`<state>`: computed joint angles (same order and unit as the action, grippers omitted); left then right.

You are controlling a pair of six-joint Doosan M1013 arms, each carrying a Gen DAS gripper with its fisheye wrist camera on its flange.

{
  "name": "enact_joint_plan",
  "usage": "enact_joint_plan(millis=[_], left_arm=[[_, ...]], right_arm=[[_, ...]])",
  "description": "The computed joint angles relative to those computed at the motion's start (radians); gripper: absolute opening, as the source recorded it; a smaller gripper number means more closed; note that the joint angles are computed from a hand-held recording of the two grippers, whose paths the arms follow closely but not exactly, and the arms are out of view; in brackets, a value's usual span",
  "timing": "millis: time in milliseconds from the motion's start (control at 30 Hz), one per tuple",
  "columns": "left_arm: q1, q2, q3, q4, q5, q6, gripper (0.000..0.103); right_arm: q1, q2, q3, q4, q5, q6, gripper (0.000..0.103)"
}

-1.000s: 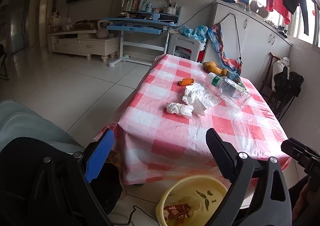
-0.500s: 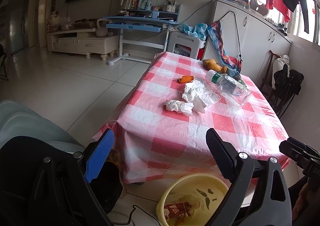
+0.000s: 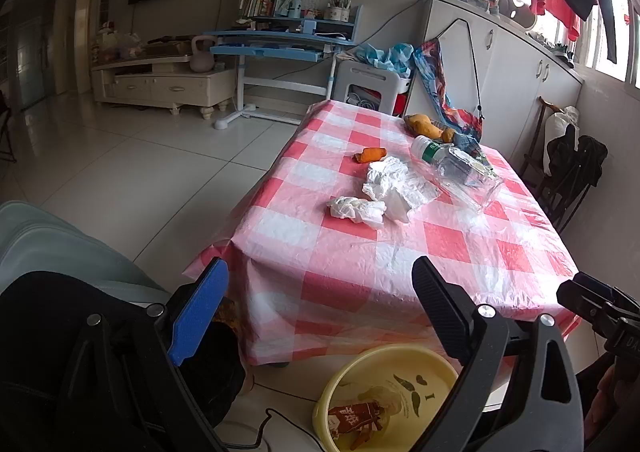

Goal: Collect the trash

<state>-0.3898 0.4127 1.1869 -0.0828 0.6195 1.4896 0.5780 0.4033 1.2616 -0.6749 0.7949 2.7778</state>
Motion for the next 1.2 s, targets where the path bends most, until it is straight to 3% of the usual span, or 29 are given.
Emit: enact_joint_plan(millis=[867, 1033, 1200], left_arm=[[0.000, 0.004, -0.010, -0.006, 0.013, 0.006, 0.090], [0.011, 0.039, -0.082, -0.139, 0.092, 0.111, 0.090], [0.010, 0.104, -0.195, -0.128, 0.199, 0.150, 0.090]], right_arm=[[0.001, 0.009, -0.015, 0.023, 0.017, -0.048, 0.084], [-0.014, 0.008, -0.024, 0.060, -0.008, -0.071, 0.084], [-0.038, 0.029, -0.085, 0.073, 0.026, -0.175, 0.088]])
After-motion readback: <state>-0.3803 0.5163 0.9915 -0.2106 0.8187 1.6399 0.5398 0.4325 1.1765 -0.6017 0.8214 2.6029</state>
